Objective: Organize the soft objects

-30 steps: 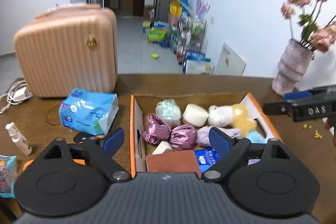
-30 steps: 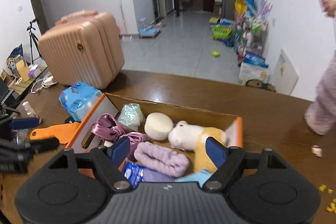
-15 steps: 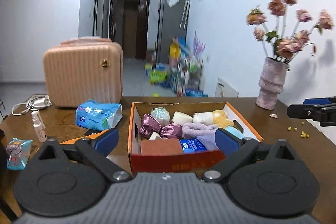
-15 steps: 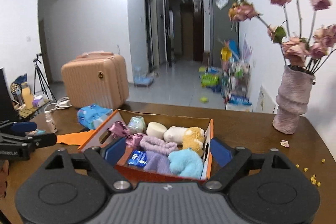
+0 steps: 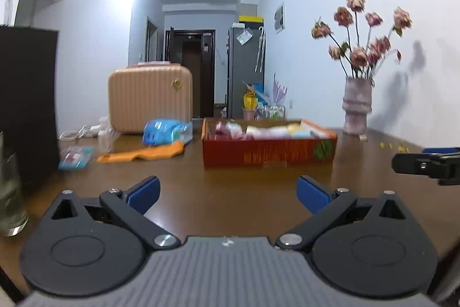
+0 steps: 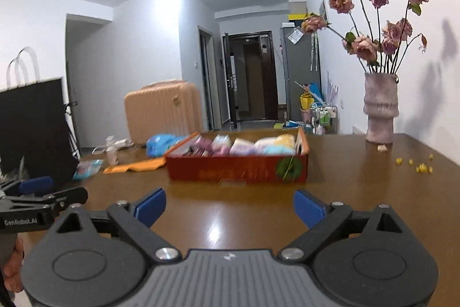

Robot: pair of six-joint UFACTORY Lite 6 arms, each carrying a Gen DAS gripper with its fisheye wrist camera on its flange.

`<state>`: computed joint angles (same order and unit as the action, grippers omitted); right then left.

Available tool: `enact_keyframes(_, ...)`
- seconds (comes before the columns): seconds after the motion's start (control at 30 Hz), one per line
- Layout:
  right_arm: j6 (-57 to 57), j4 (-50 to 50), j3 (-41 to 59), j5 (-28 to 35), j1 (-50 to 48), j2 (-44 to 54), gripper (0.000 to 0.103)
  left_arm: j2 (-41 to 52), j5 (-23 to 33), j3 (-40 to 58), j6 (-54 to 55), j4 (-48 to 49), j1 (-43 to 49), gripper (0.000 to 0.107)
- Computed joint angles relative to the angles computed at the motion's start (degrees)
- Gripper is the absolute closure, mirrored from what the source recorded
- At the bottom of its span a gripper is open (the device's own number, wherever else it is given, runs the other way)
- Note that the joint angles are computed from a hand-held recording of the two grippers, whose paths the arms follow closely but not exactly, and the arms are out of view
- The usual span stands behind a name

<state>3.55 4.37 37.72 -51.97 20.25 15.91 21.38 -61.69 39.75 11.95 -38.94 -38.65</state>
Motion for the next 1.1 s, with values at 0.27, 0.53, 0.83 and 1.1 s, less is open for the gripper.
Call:
enact_keyframes(0.27,6.9,24.5,-17.1,-23.9,22.5,6.6,0.0,2.1,-12.3,-17.3,-15.0,-22.3,-21.9,0.004)
enact_keyframes(0.53,6.9,37.6,-19.7,-31.2,36.0,10.8,0.0,3.1,-14.9,-15.6,-12.0,-24.7,-26.9,0.004)
enact_keyframes(0.83,6.8,34.1,-19.7,-31.1,33.9,10.0,0.0,2.6,-14.5,-16.3,-13.0,-23.7,-25.2,0.004)
enact_keyframes(1.1,7.9,33.5,-19.6,-31.5,33.1,10.7,0.0,2.9,-14.5,-15.8,-12.6,-23.6,-25.2,0.004)
